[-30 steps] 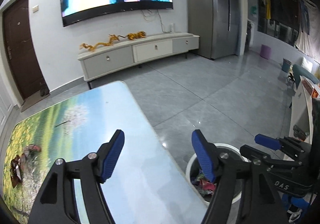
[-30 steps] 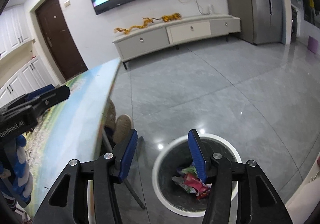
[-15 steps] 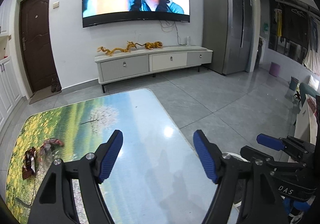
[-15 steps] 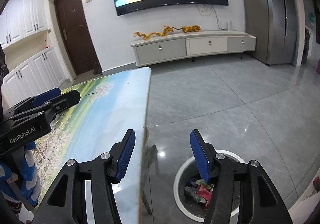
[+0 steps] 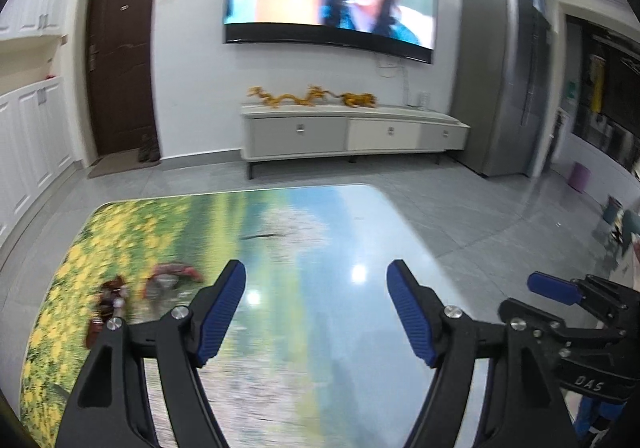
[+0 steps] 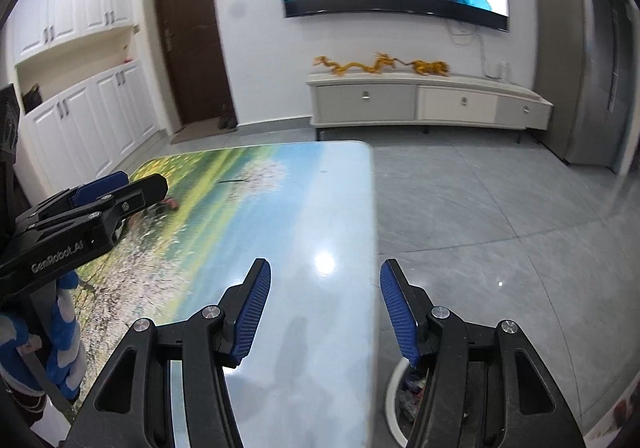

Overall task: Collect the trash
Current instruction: 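Move both tools back from the bin toward the table, then grasp a red wrapper with the right tool while the left tool grasps a brown snack bag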

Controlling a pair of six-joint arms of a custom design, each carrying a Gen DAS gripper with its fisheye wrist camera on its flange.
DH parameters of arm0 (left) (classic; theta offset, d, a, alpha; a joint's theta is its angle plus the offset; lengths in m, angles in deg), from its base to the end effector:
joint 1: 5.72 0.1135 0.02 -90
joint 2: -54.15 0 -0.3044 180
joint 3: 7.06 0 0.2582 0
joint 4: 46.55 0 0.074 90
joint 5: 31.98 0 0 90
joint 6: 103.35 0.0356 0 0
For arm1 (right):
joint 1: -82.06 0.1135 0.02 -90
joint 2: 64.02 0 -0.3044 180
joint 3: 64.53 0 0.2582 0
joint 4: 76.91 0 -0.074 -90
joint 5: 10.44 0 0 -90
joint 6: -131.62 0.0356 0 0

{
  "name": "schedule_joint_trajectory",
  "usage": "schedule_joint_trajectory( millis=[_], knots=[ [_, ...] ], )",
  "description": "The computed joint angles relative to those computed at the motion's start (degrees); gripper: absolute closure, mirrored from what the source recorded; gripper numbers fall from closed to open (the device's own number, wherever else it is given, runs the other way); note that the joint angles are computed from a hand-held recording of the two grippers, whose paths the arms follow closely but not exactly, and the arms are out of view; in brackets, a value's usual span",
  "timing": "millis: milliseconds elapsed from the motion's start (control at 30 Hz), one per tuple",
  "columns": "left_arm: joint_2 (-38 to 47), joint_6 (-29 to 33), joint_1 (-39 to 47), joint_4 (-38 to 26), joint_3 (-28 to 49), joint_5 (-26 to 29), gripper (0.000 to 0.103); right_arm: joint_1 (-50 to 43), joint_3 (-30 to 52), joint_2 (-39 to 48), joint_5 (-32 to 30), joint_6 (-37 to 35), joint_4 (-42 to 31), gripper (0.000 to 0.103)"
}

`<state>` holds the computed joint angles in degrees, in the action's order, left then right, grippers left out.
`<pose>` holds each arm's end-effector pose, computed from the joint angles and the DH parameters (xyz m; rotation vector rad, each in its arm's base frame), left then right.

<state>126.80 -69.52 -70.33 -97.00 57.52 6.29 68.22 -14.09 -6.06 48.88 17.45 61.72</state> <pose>0.1260 -0.2003 0.2859 -0.1321 2.1232 -0.0116 0.1823 -0.0262 0.2589 -0.4395 2.2530 0.3134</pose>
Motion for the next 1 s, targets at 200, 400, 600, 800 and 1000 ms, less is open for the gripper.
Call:
schedule_joint_trajectory(
  millis=[200,400,600,800,1000],
  knots=[
    [-13.28,2.52,11.06,-2.86,-9.98,2.47,0.031,19.8,2.24,4.82,8.64,9.0,5.14,0.047],
    [-24.59,17.15,31.38,0.37,-19.19,12.52,0.031,35.94,6.62,15.28,12.85,16.39,10.6,0.045],
    [-27.16,31.47,48.02,8.14,-24.95,25.66,0.031,46.91,14.42,29.71,14.93,21.48,16.52,0.039],
    [-24.08,36.66,53.88,13.51,-27.03,34.33,0.031,52.54,22.47,42.01,15.59,24.39,19.85,0.033],
    [-22.08,37.91,57.45,14.38,-26.66,39.22,0.031,54.87,29.32,50.43,15.03,25.85,20.22,0.033]
  ],
)
